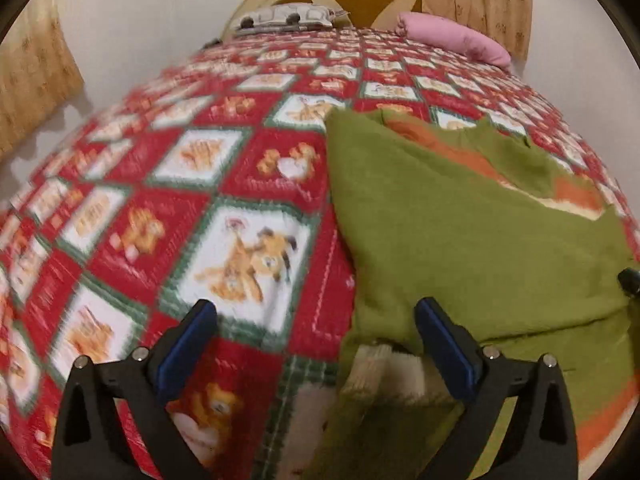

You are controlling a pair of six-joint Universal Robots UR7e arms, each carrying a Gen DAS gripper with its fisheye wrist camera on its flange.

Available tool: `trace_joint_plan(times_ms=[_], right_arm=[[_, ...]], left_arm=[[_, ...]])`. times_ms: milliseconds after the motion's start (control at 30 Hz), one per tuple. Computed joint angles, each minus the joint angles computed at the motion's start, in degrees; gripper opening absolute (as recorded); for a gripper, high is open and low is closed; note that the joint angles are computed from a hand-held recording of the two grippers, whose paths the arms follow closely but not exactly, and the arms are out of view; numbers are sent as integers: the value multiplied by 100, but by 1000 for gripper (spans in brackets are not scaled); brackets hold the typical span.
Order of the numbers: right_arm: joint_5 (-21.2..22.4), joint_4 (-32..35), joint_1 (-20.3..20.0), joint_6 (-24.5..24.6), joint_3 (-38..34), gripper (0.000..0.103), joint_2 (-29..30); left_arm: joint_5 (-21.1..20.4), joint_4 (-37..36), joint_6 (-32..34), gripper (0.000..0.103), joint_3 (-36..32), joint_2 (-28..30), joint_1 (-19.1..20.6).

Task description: Fold small clothes

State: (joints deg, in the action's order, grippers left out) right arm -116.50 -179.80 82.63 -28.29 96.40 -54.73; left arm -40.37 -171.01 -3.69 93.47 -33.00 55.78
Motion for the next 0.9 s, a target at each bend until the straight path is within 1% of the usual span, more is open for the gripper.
trace_joint_plan(times_ms=[67,200,333,467,600,733,833,900], right_arm=[[-8,-313,0,-290,223,42,-51],[-76,-232,9,-251,303,42,-137],[80,-286,-71,-263,328,43,-151],[-177,-434,34,-299,337,43,-75],[-126,-506,11,-320,364,43,-75],[-210,-478,40,-306,334,43,-53],[12,-445,-41,-238,359,44,-109],[61,-471,-55,-225,380,44,-118]], left_arm=[[-18,194,-169,103,22,-69,24],[-87,170,-161,103,29,-79,64],[-110,140,-163,103,55,-96,50],[-56,21,-138,103,152,-113,15],[-42,44,-131,103,123,-85,9],[29,34,-94,103,107,-59,-9],[176,19,4,103,58,15,-48],[185,44,-2,103,52,15,-51]])
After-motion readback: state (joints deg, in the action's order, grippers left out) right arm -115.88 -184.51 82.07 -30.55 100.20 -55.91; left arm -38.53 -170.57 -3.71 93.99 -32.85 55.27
